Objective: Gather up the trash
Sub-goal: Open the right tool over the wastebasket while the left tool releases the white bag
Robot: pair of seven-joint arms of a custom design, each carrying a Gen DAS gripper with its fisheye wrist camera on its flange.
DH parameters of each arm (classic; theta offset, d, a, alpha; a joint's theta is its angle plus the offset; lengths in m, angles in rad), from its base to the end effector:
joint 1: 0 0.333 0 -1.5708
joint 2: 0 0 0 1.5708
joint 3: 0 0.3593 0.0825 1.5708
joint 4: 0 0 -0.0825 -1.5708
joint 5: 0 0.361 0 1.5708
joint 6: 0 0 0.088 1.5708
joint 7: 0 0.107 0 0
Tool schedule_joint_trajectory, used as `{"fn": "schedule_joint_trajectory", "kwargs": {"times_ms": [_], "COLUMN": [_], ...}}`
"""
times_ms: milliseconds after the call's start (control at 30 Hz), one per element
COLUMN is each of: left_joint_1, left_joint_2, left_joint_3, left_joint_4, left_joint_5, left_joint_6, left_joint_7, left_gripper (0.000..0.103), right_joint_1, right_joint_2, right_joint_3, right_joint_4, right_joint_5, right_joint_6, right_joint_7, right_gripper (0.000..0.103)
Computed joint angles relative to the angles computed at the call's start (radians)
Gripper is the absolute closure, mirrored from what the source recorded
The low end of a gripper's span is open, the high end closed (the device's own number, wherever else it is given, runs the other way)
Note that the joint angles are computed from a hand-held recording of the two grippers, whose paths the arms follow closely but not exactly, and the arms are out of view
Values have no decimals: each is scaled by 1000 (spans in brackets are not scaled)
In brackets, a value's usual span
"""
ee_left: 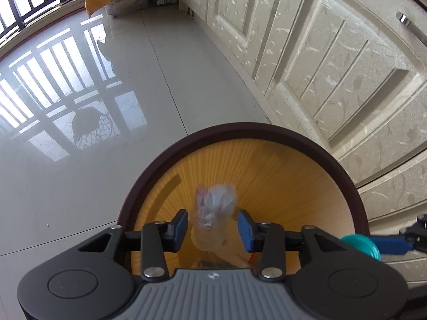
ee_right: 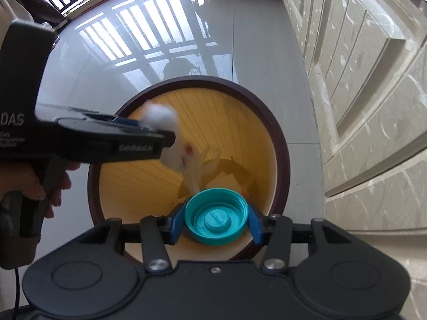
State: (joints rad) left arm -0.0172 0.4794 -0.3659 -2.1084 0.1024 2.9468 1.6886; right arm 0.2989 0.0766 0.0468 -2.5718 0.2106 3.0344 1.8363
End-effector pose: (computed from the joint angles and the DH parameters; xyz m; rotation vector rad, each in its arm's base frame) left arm 0.5791 -0.2213 0.2993 -1.4660 2.5484 -0.5741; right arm 0.4511 0.1455 0.3392 -1.8292 2.0748 -0.1660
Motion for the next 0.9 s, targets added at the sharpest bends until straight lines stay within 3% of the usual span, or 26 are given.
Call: {"fn": "schedule_joint_trajectory", "kwargs": {"times_ms": [133, 300, 567, 900], "left_joint_1": [10, 13, 43, 64], "left_joint_2": [-2, -10, -47, -122], "left_joint_3": [-7, -4, -22, -45], "left_joint_4": [-10, -29, -76, -120], "left_joint_5": [-3, -5, -35, -109], "left_joint_6": [1, -1, -9, -33], "left_joint_7": [9, 6, 21, 69], "left_gripper": [54, 54, 52, 38], "right_joint_1": [-9, 17, -10, -6], "right_joint_2": [14, 19, 20, -18], "right_joint_3": [7, -37, -9, -18], "right_joint_4": [6, 18, 30, 16], "right_joint_5": [35, -73, -57, -112], "right_joint_6": [15, -23, -79, -110], "right_joint_7": [-34, 26, -47, -3], "right_gripper": [52, 52, 45, 35]}}
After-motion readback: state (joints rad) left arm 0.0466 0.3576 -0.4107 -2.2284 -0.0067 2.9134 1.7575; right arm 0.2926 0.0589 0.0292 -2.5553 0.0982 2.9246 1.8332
